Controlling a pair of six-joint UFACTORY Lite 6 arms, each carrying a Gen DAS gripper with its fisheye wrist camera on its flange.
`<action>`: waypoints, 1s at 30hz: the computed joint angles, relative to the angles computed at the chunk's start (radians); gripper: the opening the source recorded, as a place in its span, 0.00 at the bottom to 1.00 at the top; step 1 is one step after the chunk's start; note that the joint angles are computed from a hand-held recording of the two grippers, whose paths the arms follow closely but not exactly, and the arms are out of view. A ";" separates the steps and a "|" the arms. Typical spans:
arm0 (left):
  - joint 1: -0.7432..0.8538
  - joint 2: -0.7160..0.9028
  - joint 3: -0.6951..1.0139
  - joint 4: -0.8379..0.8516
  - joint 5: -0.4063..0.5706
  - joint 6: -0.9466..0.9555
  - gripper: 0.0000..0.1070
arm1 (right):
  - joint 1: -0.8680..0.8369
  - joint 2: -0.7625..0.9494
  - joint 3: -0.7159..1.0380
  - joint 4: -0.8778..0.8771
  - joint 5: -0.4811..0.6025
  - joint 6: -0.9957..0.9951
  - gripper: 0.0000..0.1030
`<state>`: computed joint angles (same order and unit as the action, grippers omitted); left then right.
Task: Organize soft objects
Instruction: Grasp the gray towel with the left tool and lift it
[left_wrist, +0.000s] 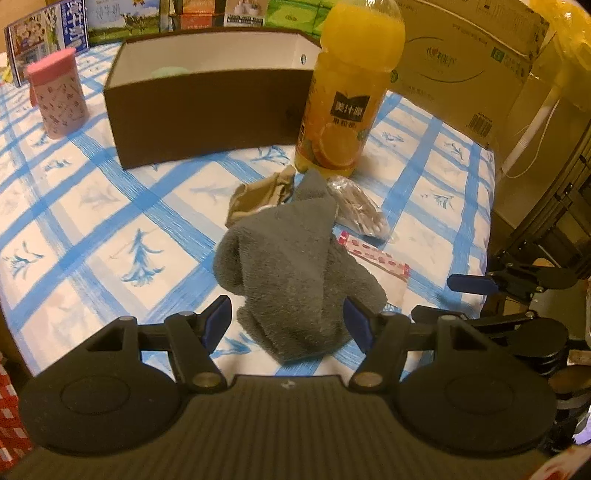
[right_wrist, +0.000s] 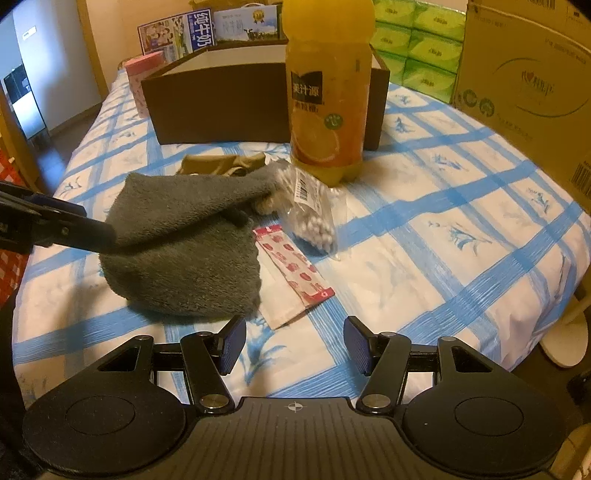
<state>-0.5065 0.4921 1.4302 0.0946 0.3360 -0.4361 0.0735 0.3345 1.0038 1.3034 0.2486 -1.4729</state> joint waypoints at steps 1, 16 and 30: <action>0.001 0.022 0.019 -0.010 0.001 0.007 0.60 | -0.002 0.008 0.005 -0.003 0.001 0.000 0.57; -0.002 -0.069 -0.042 -0.031 -0.151 0.153 0.05 | -0.049 0.024 0.020 0.031 0.036 0.026 0.57; 0.099 -0.490 -0.239 0.255 -0.122 -0.111 0.06 | -0.034 0.055 0.048 0.157 0.097 -0.157 0.57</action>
<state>-0.4073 0.0018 1.1915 0.3498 0.2139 -0.5471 0.0390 0.3898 1.0513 1.4603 0.3455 -1.6299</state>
